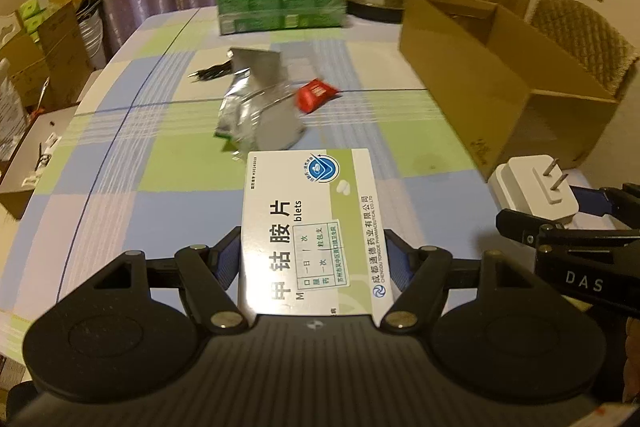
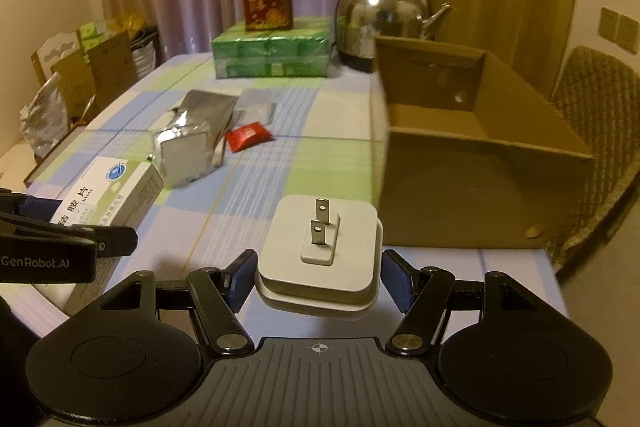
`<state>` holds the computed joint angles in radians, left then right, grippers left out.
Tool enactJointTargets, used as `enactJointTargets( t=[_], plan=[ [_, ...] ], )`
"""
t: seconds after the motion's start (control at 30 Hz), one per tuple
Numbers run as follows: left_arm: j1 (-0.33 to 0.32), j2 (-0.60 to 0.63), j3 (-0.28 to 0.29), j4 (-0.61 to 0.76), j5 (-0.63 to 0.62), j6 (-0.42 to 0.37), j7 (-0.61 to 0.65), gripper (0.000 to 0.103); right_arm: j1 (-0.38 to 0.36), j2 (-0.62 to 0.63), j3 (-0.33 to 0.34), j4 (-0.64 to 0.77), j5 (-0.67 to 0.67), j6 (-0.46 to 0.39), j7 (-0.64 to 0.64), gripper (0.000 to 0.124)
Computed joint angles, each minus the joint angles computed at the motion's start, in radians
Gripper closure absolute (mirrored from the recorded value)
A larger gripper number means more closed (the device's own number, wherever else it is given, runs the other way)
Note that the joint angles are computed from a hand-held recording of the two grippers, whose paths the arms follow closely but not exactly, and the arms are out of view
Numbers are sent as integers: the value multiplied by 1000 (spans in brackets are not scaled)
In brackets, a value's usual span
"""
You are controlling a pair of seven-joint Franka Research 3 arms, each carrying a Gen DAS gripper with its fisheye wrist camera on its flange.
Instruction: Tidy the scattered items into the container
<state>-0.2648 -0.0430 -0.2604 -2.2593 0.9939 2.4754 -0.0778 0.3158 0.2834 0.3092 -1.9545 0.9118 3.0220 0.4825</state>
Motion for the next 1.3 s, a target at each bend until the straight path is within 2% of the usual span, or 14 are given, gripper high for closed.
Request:
enactJointTargets(
  t=[0.57, 0.97, 1.13, 1.3],
  plan=[
    [-49, 85, 6, 140, 56, 23, 78, 36, -33, -73, -16, -26, 207, 39, -156, 60],
    [-64, 76, 7, 180, 63, 41, 134, 36, -9, -108, -62, 12, 392, 57, -306, 60],
    [-65, 84, 8, 213, 77, 43, 148, 36, 1, -107, -87, 34, 400, 62, -303, 60],
    [-66, 113, 16, 254, 79, 64, 172, 36, -6, -76, -100, 78, 341, 60, -244, 59]
  ],
)
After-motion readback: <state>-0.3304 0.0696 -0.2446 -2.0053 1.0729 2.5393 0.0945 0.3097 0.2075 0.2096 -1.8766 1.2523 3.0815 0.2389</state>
